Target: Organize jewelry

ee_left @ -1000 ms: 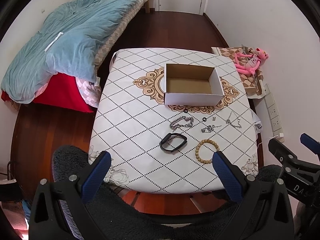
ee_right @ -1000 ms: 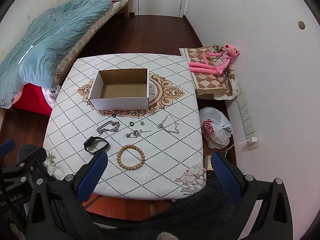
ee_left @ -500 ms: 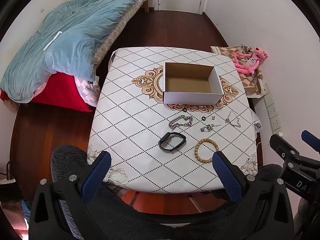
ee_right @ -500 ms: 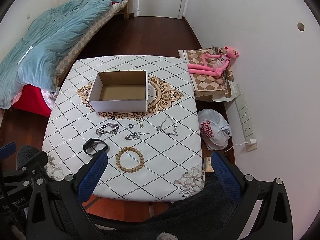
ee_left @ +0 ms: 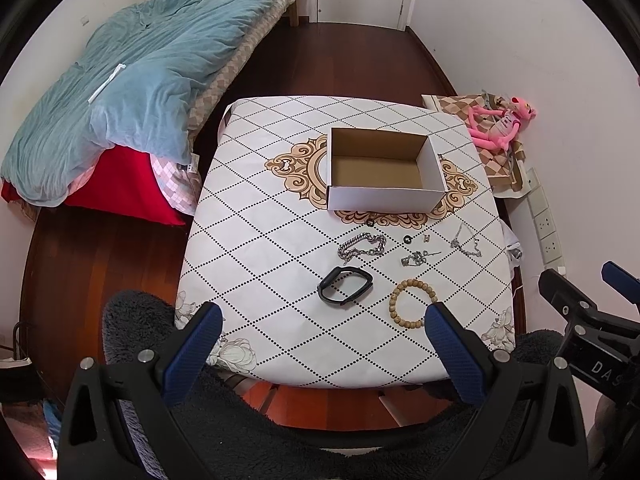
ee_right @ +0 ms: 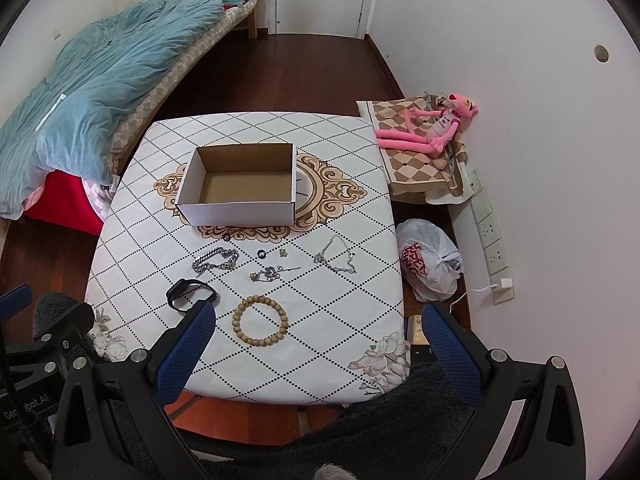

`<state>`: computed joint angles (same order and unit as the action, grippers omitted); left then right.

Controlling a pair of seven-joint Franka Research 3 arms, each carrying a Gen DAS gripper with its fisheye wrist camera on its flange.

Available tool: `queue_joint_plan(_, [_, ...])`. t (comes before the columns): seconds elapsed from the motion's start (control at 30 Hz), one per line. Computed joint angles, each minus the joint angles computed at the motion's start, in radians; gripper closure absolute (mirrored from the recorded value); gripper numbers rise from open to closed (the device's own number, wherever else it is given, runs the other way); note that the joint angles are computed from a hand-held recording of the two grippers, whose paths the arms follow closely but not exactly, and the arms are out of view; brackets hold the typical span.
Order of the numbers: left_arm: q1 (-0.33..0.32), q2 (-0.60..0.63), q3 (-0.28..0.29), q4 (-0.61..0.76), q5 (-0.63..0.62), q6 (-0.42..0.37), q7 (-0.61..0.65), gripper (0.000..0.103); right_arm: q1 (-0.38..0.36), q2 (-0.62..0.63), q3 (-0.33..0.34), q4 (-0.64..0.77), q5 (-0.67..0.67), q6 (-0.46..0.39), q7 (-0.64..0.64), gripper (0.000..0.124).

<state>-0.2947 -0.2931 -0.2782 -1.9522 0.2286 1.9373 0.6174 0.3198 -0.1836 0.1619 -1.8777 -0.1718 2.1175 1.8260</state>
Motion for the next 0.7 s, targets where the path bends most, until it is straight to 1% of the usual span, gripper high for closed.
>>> queue_joint_plan(0.7, [0.003, 0.008, 0.003, 0.006, 0.013, 0.003, 0.016, 0.000, -0.003, -0.003, -0.001, -0.002, 0.008, 0.022, 0.015, 0.021])
